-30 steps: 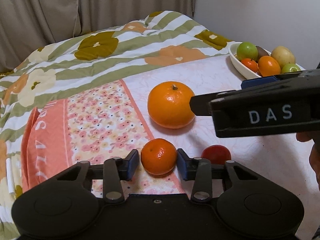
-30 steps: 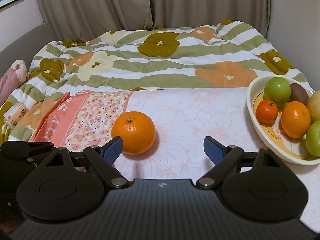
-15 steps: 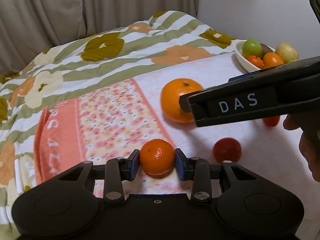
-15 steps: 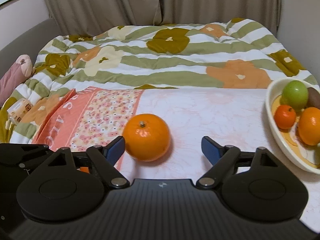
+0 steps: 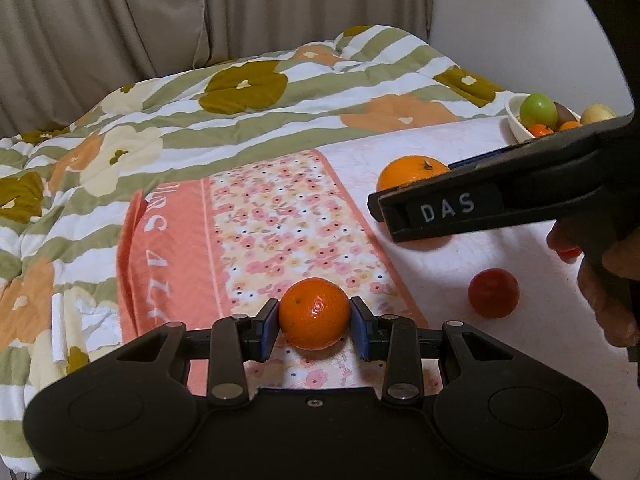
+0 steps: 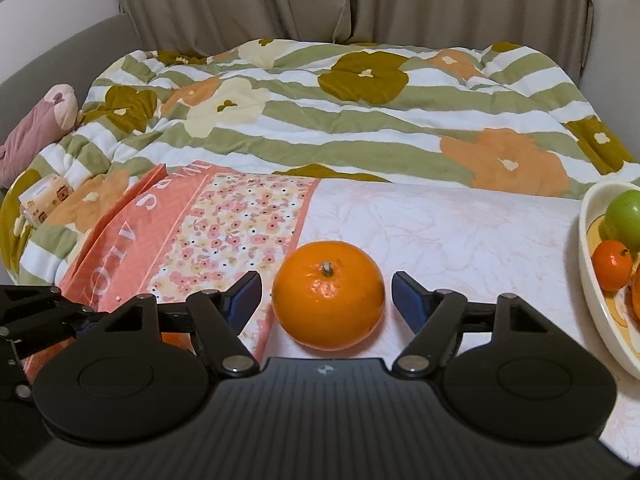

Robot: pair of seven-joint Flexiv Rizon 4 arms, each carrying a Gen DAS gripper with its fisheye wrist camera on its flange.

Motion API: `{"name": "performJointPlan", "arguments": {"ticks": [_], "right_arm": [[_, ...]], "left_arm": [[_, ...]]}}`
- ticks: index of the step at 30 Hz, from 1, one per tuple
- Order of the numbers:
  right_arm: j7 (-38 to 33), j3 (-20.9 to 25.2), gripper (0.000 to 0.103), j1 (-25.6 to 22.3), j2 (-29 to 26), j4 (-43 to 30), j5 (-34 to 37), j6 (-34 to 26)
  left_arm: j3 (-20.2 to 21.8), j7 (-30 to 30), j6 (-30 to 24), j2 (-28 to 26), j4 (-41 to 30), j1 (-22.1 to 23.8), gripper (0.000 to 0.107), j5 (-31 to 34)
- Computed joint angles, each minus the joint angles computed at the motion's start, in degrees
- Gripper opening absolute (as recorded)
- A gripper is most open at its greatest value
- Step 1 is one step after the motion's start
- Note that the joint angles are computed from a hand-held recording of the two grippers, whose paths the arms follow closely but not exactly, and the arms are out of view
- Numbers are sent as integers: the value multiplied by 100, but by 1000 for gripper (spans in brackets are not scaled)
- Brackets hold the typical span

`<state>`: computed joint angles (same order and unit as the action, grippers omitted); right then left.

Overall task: Organize fruits
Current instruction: 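Grasp a mandarin with the left tool while the right tool grasps the large orange, then carry the mandarin and large orange over the bowl with both tools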

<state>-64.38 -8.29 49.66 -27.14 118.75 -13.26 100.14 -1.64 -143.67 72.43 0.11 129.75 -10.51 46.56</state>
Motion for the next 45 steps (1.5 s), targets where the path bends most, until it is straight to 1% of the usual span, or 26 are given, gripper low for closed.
{"name": "performJointPlan", "arguments": {"ticks": [1, 4, 8, 11, 17, 21, 25, 28, 30, 33, 36, 38, 41, 42, 45], "right_arm": [[4, 0, 87, 3, -14, -16, -4, -30], [41, 26, 79, -25, -58, -62, -31, -90], [13, 63, 77, -80, -80, -59, -73, -15], [-32, -59, 77, 27, -31, 42, 22, 151], [-266, 90, 77, -162, 271, 212, 177, 224], [-364, 277, 77, -442, 551, 359, 197, 168], [-419, 504, 77, -835, 840, 531, 130, 106], [-442, 722, 77, -1220, 1031, 639, 59, 40], [-473, 933, 77, -1559, 1130, 689, -4, -5], [-597, 1410, 77, -2244, 1239, 713, -106, -101], [-792, 1844, 77, -2897, 1313, 738, -155, -156], [-873, 1987, 77, -3151, 1329, 744, -150, -190], [-1093, 2338, 77, -3676, 1304, 700, -81, -282], [-1182, 2423, 77, -3817, 1293, 687, -57, -312], [-1414, 2485, 77, -4031, 1255, 692, -15, -320]], "left_arm": [[-2, -25, -25, 24, 4, -5, 41, 6], [-25, -115, -119, 106, 19, -3, 41, 33], [-99, -228, -263, 234, 37, 23, 41, 45], [-181, -300, -396, 333, 22, 42, 41, 63], [-351, -470, -652, 480, -104, 72, 41, 50], [-484, -543, -811, 513, -278, 26, 41, 12], [-634, -640, -1002, 481, -547, -83, 41, 40], [-714, -695, -1148, 392, -789, -202, 41, 65], [-749, -716, -1255, 304, -961, -304, 41, 72], [-773, -768, -1371, 122, -1238, -477, 41, 106], [-733, -753, -1398, -108, -1514, -658, 41, 113], [-685, -705, -1418, -275, -1708, -784, 41, 114], [-600, -648, -1469, -510, -2003, -991, 41, 106], [-571, -609, -1479, -595, -2106, -1054, 41, 96], [-460, -476, -1488, -843, -2379, -1230, 41, 50]]}}
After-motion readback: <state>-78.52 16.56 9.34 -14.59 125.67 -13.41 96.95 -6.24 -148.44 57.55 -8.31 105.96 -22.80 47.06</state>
